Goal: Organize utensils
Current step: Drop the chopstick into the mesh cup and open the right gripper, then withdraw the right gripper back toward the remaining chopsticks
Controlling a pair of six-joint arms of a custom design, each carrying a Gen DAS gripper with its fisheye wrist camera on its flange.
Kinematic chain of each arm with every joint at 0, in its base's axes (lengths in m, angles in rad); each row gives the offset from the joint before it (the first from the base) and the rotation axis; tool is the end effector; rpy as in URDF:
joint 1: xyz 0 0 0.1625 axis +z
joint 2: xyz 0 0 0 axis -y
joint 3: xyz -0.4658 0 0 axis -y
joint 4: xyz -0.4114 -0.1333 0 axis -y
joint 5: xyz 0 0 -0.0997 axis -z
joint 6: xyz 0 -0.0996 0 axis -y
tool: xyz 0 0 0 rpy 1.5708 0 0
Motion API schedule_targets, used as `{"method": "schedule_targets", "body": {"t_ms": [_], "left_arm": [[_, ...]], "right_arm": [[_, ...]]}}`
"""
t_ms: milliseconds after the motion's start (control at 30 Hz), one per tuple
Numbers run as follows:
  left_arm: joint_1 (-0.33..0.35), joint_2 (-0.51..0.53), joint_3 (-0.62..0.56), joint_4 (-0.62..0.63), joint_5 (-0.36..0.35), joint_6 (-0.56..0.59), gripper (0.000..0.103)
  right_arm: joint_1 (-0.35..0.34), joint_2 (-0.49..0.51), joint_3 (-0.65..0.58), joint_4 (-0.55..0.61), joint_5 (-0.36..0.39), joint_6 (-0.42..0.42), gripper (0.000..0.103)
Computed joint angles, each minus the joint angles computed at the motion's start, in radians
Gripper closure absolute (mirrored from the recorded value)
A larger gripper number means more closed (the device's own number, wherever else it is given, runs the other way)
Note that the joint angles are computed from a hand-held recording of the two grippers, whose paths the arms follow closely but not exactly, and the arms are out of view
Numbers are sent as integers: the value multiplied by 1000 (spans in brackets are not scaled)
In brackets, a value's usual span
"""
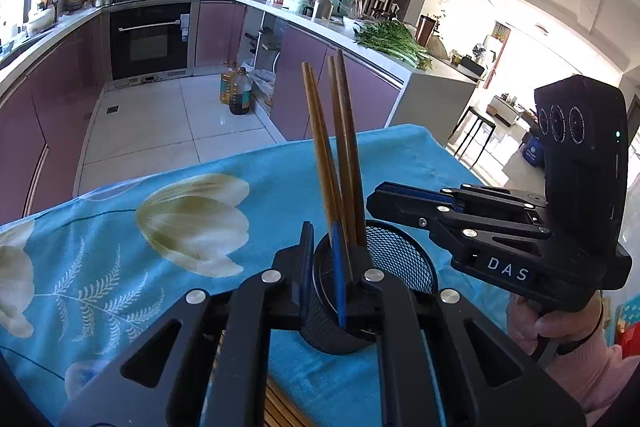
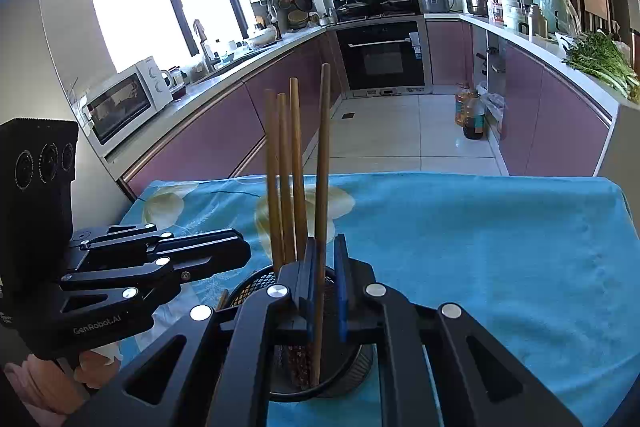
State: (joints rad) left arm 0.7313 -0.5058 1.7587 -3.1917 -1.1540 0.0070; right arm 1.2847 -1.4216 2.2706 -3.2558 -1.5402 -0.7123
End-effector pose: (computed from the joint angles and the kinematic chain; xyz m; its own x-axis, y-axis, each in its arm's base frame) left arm -0.3767 -0.5712 -0.0517 -0.7142 0.5877 -0.3802 0.6995 0.6190 -0.3571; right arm -0.0052 -0.5007 0.3216 -0.8543 -0.2234 0.4694 -0.4877 0.6569 -0.5750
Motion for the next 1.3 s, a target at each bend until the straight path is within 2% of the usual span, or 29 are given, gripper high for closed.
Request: {"method": "schedule_targets", "body": {"t_ms": [133, 300, 467, 567, 633, 767, 867, 1100, 1300], "left_arm": [[-5, -18, 41, -56, 16, -8, 94], [-35, -58, 139, -194, 80, 18, 78], [-54, -108, 259, -313, 129, 35, 67], [-57, -124, 319, -341, 165, 26, 57], [-55, -122, 350, -344, 194, 7, 57], [-37, -123, 393, -301, 197, -51, 57], [-34, -106, 410, -279, 209, -73, 57], [-24, -81, 399, -194, 200, -109, 56], [-20, -69, 385, -143, 204, -128, 56]], "right_arm": [[-4, -7, 15, -22, 13, -3, 89], [-21, -59, 73, -56, 87, -46, 79], [-45, -146, 153, -4, 200, -153, 74], [-50, -171, 191, 51, 225, -227, 71], [-45, -160, 209, 57, 201, -254, 70], [-39, -95, 226, 59, 117, -257, 70], [-34, -35, 244, 6, 56, -248, 70], [-38, 29, 247, -19, -7, -203, 70], [-37, 47, 262, -65, -44, -202, 70]]}}
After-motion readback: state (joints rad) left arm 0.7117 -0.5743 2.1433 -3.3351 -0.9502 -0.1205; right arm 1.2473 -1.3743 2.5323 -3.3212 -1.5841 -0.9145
